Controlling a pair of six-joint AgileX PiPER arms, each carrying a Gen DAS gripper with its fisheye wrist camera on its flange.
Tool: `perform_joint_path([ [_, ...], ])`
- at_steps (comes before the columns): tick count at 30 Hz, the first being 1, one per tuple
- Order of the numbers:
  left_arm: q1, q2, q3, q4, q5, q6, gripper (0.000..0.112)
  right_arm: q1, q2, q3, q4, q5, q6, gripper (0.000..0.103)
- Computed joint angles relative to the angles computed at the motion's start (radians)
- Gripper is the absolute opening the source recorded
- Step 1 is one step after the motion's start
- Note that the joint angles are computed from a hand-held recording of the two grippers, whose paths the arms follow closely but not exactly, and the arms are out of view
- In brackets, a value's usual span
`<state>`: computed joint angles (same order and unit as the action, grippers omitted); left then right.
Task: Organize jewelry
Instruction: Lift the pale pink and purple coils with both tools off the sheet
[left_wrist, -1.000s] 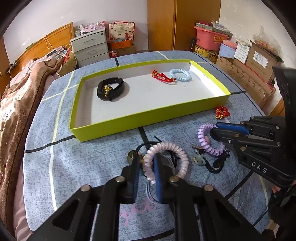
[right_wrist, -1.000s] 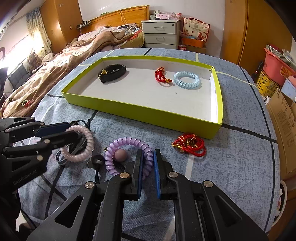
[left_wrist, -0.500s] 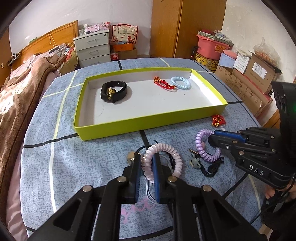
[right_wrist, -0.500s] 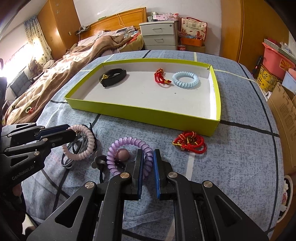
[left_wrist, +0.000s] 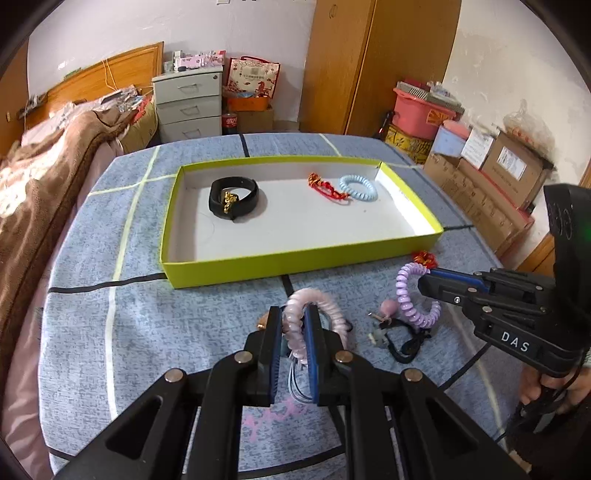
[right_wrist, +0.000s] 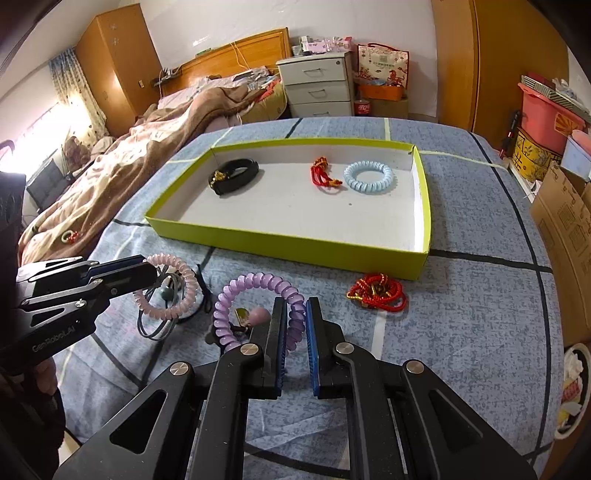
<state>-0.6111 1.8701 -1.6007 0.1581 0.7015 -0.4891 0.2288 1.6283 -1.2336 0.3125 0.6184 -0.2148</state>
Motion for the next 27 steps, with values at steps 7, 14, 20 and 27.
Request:
perform_joint_path([
  [7,0.016,-0.002,0.000,-0.003,0.008,-0.005,0.013,0.004,-0.011,-0.016,-0.032,0.000,0.031,0.010],
  [14,0.019,-0.004,0.037,-0.007,0.013,-0.017,0.013,0.011,-0.002,-0.009,-0.026,0.001,0.034,0.010],
  [20,0.037,-0.006,0.070,-0.015,0.015,-0.022,0.013,0.023,0.004,-0.010,-0.028,-0.003,0.037,0.010],
  [27,0.020,0.011,0.049,0.030,0.049,-0.030,0.013,0.024,0.013,-0.008,-0.029,-0.004,0.039,0.010],
])
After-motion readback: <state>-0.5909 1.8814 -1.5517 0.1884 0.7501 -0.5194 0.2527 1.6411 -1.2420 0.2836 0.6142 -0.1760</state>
